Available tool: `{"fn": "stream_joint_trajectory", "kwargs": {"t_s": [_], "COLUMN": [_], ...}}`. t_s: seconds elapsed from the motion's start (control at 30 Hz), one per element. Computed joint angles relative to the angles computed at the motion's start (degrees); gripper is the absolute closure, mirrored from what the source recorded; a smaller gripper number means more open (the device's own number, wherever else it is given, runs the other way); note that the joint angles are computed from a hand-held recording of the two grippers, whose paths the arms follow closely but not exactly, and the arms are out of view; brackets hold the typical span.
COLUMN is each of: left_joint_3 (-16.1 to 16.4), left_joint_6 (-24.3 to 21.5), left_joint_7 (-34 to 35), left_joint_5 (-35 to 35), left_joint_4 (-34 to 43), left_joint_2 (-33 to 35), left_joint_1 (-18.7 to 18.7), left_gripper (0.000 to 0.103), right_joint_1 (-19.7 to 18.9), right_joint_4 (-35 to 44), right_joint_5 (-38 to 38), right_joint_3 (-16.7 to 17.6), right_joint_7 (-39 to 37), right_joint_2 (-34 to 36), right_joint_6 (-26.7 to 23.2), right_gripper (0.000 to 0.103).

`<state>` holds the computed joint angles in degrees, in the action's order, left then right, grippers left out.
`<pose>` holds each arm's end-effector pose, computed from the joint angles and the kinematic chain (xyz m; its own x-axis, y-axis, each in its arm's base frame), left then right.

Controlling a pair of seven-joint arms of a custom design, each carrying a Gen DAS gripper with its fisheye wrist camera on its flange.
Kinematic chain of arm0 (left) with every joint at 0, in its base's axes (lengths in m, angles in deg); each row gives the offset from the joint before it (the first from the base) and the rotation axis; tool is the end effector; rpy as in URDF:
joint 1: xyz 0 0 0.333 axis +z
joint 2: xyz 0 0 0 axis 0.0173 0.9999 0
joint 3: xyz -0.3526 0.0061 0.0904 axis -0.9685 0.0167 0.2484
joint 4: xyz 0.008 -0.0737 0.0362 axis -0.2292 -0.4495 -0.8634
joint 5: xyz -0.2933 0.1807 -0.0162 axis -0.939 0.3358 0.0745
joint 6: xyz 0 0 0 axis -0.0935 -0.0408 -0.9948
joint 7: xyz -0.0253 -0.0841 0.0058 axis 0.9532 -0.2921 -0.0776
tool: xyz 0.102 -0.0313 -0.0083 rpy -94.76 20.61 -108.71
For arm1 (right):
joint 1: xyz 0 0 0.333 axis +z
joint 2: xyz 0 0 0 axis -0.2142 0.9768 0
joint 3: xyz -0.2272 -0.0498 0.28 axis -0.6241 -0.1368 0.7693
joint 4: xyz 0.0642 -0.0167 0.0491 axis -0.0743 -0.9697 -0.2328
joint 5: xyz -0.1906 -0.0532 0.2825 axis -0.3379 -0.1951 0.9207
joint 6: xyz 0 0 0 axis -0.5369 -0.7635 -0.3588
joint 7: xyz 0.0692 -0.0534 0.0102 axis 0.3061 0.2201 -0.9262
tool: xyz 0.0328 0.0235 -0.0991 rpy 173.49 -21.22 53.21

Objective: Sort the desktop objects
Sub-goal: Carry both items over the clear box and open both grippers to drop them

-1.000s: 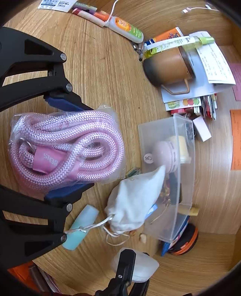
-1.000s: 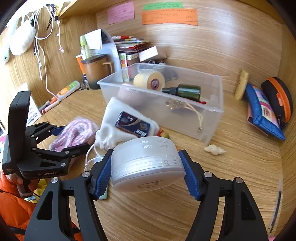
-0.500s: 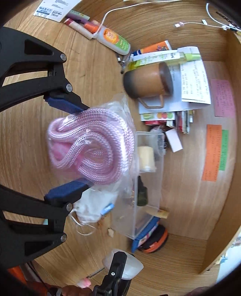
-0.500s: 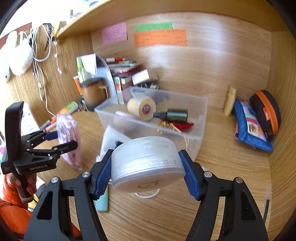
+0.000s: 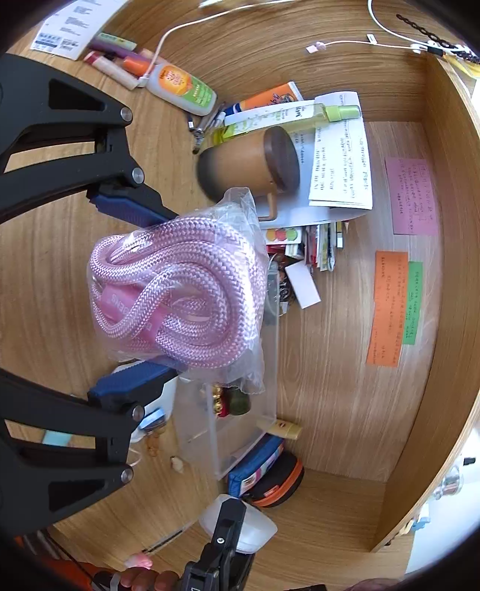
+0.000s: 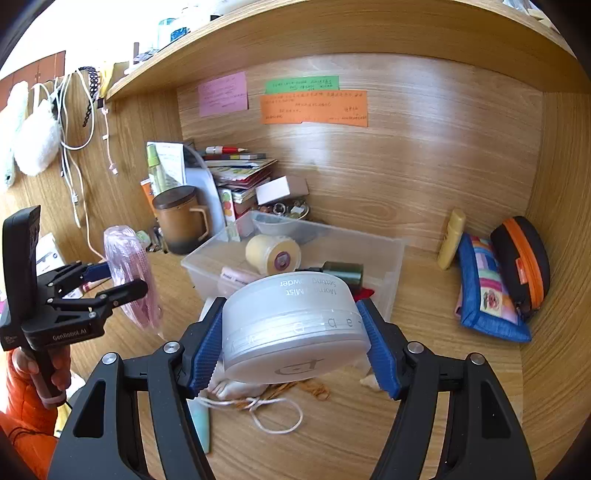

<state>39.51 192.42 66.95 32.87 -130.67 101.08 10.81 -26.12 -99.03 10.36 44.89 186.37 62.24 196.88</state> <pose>0.6479 -0.1208 0.4781 -0.2938 -0.9537 0.0638 -0.5336 0.1083 -0.8387 0.6131 0.1072 0.4588 0.3193 -0.9469 -0.0378 -0.5344 -0.1470 -0.8324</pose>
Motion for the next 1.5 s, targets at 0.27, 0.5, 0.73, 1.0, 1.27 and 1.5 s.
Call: {"fn": "stream_joint_trajectory", "kwargs": {"t_s": [0.27, 0.5, 0.73, 1.0, 1.27, 1.5], "left_joint_3": [-4.5, -10.9, -8.0, -3.4, -0.5, 2.1], "left_joint_6": [-4.0, -7.5, -10.5, -16.6, -23.6, -29.5], "left_joint_7": [2.4, 8.4, 12.3, 16.1, 19.5, 21.2], "left_joint_5": [-0.9, -4.9, -8.7, -12.5, -16.5, -18.2], "left_joint_4": [6.8, 14.1, 21.5, 31.6, 39.2, 44.7], "left_joint_2": [2.3, 6.0, 9.3, 14.2, 18.5, 21.6], "left_joint_1": [3.4, 6.2, 0.9, -5.6, -10.0, -13.2], "left_gripper": [0.036, 0.036, 0.036, 0.036, 0.036, 0.036], "right_joint_1": [-0.7, -1.1, 0.4, 2.4, 2.9, 4.1], "right_joint_4": [4.8, 9.3, 14.4, 20.1, 24.0, 25.5], "right_joint_5": [1.7, 5.3, 9.8, 15.4, 21.3, 26.0], "right_joint_3": [1.2, 2.4, 2.2, 1.2, 0.9, -0.2], "right_joint_7": [-1.8, -5.0, -9.5, -14.6, -19.4, -23.6], "right_joint_2": [2.5, 4.8, 7.1, 10.2, 13.5, 14.5], "right_joint_6": [-2.3, -4.2, -7.0, -10.5, -14.3, -16.6], "right_gripper": [0.037, 0.037, 0.037, 0.037, 0.037, 0.037]}}
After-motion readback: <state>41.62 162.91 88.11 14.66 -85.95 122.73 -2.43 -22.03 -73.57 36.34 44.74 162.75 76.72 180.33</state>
